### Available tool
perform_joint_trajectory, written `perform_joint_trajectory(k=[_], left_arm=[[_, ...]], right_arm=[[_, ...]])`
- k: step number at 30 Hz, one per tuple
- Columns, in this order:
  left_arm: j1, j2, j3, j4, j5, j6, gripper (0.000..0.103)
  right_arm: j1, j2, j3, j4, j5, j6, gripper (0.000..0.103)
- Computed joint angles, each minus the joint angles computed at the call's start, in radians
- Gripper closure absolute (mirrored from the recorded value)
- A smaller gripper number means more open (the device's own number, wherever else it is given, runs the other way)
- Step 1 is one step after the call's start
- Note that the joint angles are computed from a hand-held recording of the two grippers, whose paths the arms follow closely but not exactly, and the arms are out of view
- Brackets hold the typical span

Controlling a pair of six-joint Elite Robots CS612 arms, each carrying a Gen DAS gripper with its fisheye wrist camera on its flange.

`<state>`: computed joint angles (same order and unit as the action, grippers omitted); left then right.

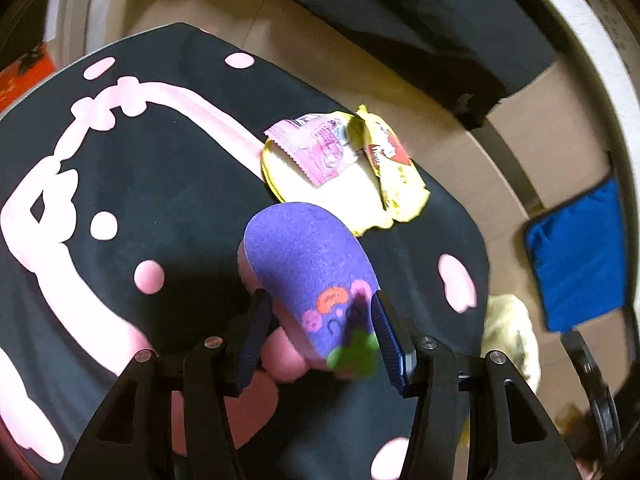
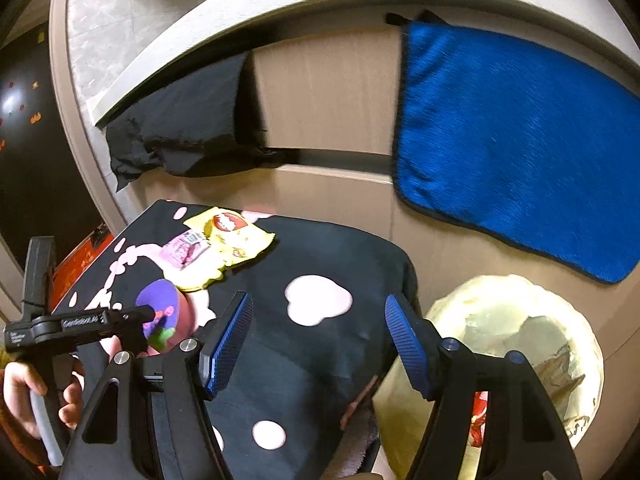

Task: Collect trash
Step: 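Return left tool to the table and grasp the purple eggplant sponge, then grasp the yellow snack bag with right tool while left tool holds the sponge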

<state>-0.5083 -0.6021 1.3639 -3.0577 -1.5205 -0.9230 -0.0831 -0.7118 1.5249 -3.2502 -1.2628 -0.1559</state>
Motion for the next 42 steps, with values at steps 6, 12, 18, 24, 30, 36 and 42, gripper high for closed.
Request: perform_joint_trajectory(k=[6, 12, 18, 24, 30, 36, 42], left_arm=[[-0.018, 0.023, -0.075, 0.121, 0.121, 0.008, 0.048], [-0.036, 0.039, -0.133, 0.245, 0.207, 0.071, 0.038], [-0.032, 0.035, -0.123, 0.238, 0.184, 0.103, 0.037], [-0.019, 0.009, -0.059, 0.142, 0.143, 0.180, 0.040], [-0.007, -0.069, 0.078, -0.013, 0.203, 0.312, 0.040], [0.024, -0.139, 0.188, -0.136, 0.228, 0.404, 0.040], [0.058, -0.169, 0.248, -0.179, 0.170, 0.403, 0.040]], right_arm=[[-0.024, 0.005, 0.012, -0.009, 0.003, 0.038, 0.037], [-0.037, 0.012, 0.019, -0.018, 0.008, 0.050, 0.037], [-0.037, 0.013, 0.022, -0.028, 0.001, 0.041, 0.037], [-0.033, 0.012, 0.018, -0.017, 0.002, 0.044, 0.037], [-0.005, 0.012, 0.002, -0.004, 0.010, 0.017, 0.037], [0.046, 0.044, -0.070, 0.054, 0.048, -0.006, 0.037], [0.114, 0.125, -0.225, 0.160, 0.061, -0.073, 0.037]])
